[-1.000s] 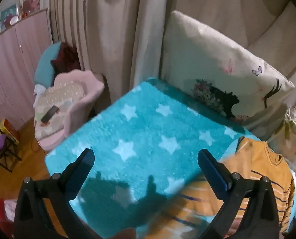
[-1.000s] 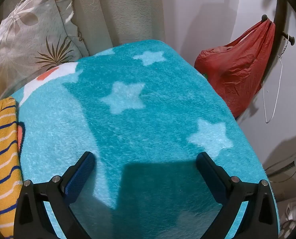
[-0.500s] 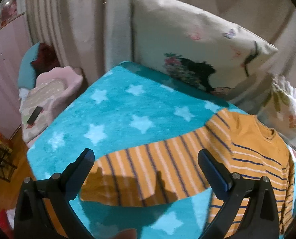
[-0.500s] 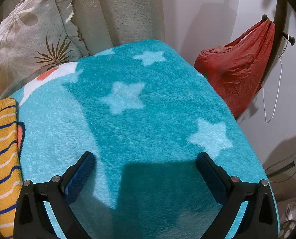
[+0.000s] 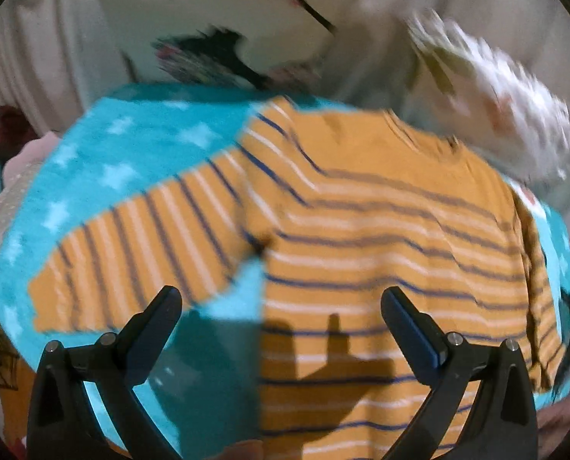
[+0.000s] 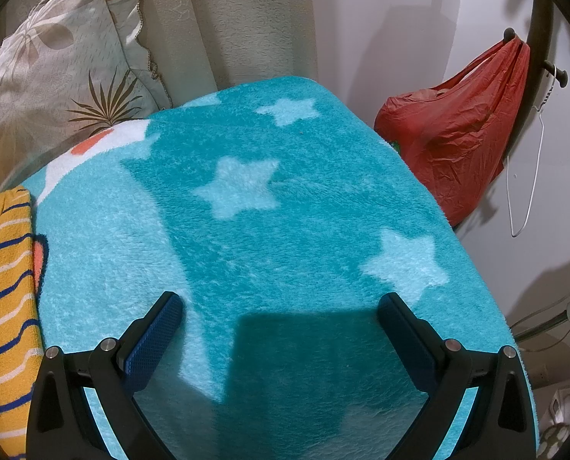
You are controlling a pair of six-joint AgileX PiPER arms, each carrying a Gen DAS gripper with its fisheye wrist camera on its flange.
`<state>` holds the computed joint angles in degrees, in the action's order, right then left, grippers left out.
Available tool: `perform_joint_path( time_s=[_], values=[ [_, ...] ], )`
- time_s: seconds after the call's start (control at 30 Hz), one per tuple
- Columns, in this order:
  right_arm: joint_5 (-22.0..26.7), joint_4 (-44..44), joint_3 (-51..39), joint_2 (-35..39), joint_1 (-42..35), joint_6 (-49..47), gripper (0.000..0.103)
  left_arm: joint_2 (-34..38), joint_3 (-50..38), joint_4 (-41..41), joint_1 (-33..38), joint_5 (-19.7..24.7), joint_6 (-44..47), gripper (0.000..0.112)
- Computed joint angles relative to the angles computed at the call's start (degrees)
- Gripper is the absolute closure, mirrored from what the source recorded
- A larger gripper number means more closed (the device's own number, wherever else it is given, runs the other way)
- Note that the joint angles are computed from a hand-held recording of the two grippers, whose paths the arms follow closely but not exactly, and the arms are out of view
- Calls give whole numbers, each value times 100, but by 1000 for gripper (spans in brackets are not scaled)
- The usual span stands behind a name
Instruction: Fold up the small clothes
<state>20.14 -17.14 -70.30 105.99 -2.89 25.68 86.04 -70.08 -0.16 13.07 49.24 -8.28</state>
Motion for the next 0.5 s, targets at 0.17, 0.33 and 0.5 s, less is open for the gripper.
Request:
perform_joint_path(
  time_s=[0.17,0.33,0.5],
  values=[
    [1,-2,-2,2,1,3,0,214,237,374,-824,-73,-686,9],
    [-1,0,0,0,0,0,0,561,287,614,-1289,-53,-1146,9],
    [-1,0,1,0,0,0,0,836,362,963,-1689,-58,-1573,9]
  ],
)
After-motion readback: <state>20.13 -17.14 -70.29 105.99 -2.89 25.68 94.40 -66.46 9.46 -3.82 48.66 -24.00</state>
